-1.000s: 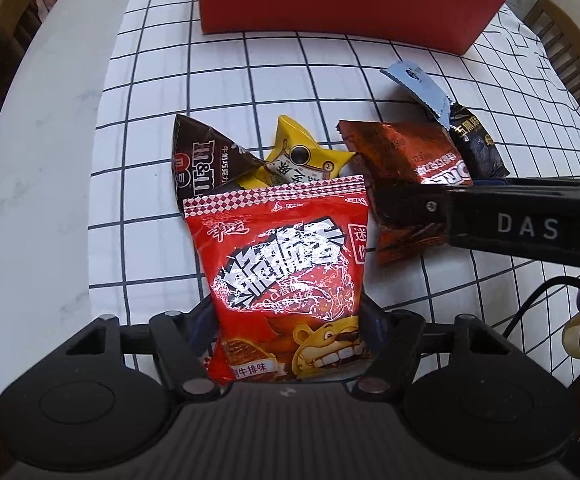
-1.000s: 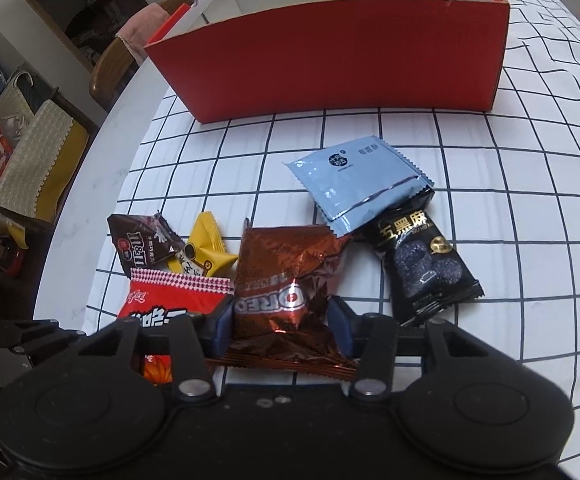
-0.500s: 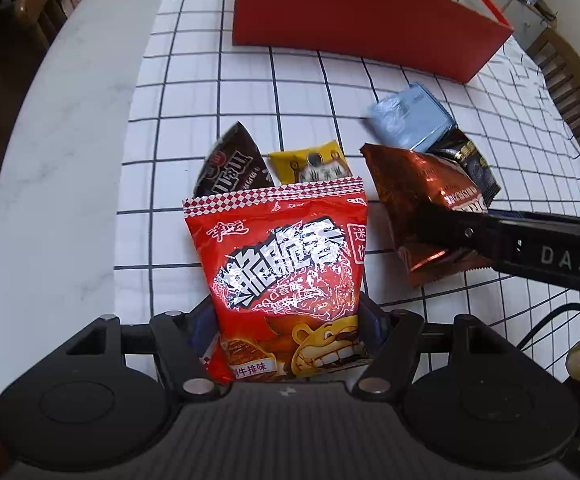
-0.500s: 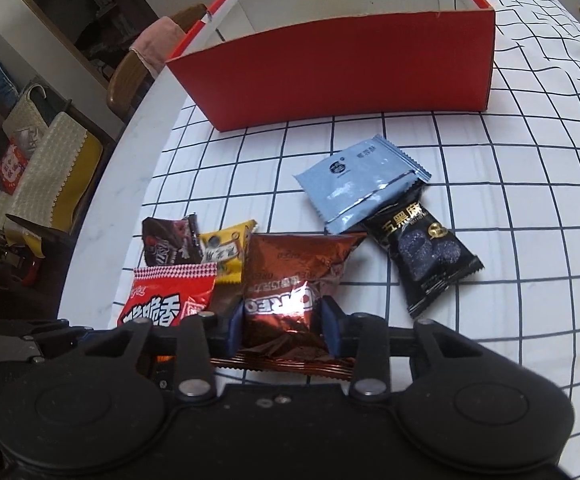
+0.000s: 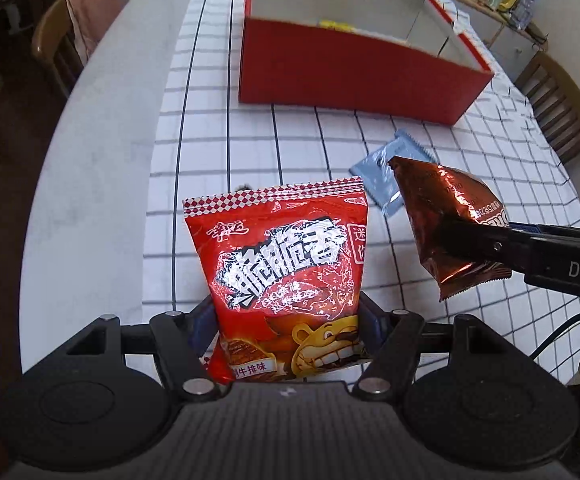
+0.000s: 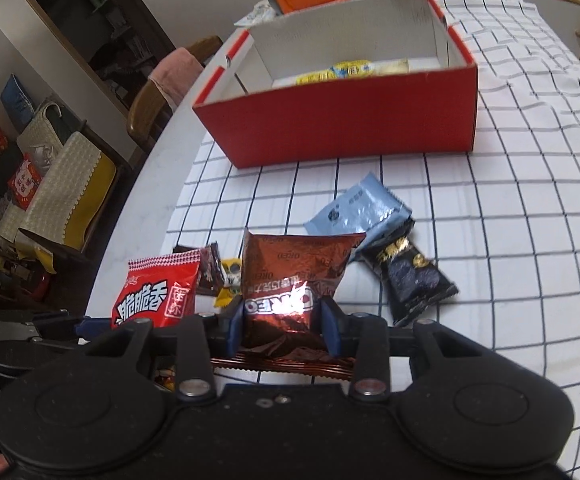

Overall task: Organize snacks
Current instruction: 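Carry the red chip bag and brown Oreo bag over the red box with both tools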

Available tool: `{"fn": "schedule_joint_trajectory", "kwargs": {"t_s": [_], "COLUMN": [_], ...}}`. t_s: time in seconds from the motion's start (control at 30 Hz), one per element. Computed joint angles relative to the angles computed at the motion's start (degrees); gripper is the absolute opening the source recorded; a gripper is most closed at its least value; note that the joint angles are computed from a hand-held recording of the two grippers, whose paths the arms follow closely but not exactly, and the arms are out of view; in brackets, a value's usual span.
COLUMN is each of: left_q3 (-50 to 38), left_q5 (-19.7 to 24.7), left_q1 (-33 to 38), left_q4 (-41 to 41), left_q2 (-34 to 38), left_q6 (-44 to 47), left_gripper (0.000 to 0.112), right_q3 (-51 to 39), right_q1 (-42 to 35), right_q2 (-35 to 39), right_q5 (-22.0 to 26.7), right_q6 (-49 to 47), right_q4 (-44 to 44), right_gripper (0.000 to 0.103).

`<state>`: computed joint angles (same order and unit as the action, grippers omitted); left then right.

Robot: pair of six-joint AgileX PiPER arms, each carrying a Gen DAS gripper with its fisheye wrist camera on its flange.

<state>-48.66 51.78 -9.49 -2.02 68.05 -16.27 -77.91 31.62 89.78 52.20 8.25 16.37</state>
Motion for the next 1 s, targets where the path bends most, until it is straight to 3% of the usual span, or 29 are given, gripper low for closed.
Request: {"fn": "schedule_joint_trajectory", "kwargs": {"t_s": [0.57,1.0], "left_q3": [-21.31,-38.53], "left_q5": [-0.2,0.1], "left_q1": [-1.46,-1.32], "left_q4": [8.37,12.13], "left_q2": [11.79,26.32], "left_q6": [-2.16,-0.75], "left_gripper": [0.069,0.069], "right_q3": [-16.97,-41.17], "right_q1": [-5.26,-9.08], "right_q2": [6.99,22.86], "right_q5": [1.27,7.17], "right_q6": [-4.94,-7.03], "right_q4": [-2.0,-4.72], "right_gripper": [0.039,0.039]}}
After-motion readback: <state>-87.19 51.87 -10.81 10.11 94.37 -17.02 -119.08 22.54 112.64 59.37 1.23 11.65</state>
